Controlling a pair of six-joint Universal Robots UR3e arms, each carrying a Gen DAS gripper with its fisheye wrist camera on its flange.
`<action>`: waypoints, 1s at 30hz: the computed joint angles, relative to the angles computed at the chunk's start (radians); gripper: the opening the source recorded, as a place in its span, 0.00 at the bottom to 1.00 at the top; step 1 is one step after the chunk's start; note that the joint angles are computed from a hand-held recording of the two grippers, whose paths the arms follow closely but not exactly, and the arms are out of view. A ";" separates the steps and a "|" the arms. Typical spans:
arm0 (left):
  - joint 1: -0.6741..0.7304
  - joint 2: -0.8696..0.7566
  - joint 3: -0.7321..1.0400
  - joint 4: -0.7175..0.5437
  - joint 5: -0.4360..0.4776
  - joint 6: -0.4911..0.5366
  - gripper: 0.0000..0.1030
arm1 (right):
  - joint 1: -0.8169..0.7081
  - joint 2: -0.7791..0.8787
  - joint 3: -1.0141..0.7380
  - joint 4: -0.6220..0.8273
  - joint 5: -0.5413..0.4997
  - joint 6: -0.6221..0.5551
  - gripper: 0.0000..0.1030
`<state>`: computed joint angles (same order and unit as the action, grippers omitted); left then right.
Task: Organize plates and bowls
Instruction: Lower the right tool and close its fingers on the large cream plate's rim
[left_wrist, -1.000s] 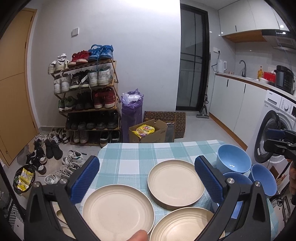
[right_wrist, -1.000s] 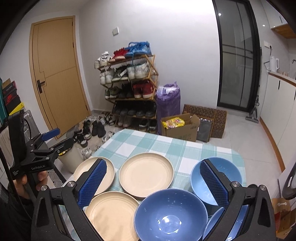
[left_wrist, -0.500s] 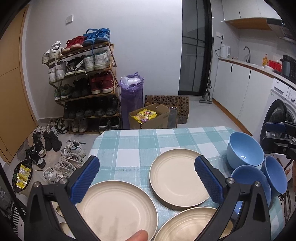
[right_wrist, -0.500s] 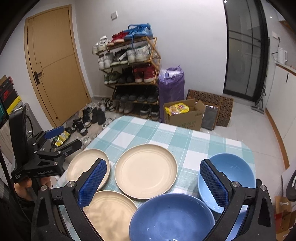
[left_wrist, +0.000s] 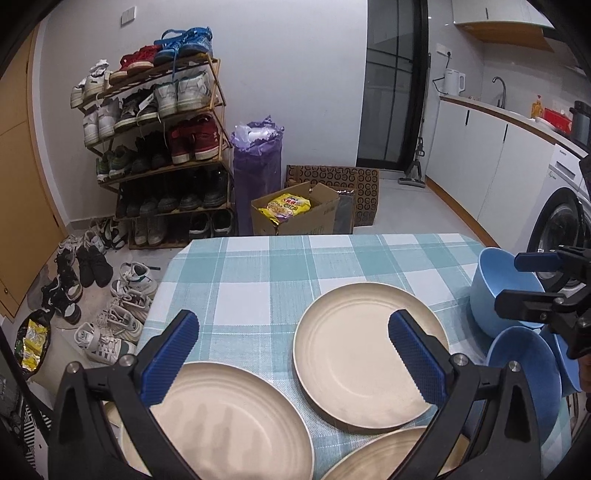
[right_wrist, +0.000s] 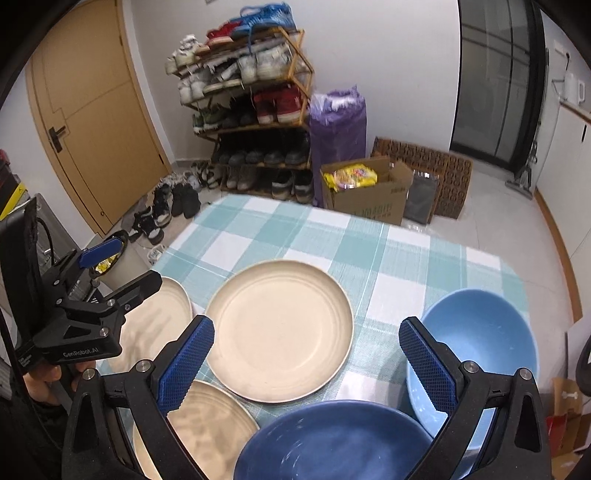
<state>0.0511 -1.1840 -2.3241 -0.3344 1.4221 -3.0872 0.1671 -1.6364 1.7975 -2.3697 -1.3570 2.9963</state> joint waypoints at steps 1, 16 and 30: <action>-0.001 -0.024 0.004 0.012 -0.002 -0.002 1.00 | 0.004 0.018 -0.009 0.000 -0.002 0.002 0.98; -0.034 -0.232 0.042 0.081 0.041 0.001 1.00 | 0.070 0.313 -0.232 0.090 -0.093 0.050 0.86; -0.073 -0.381 0.101 0.062 0.083 -0.002 0.98 | 0.055 0.478 -0.364 0.224 -0.127 0.053 0.72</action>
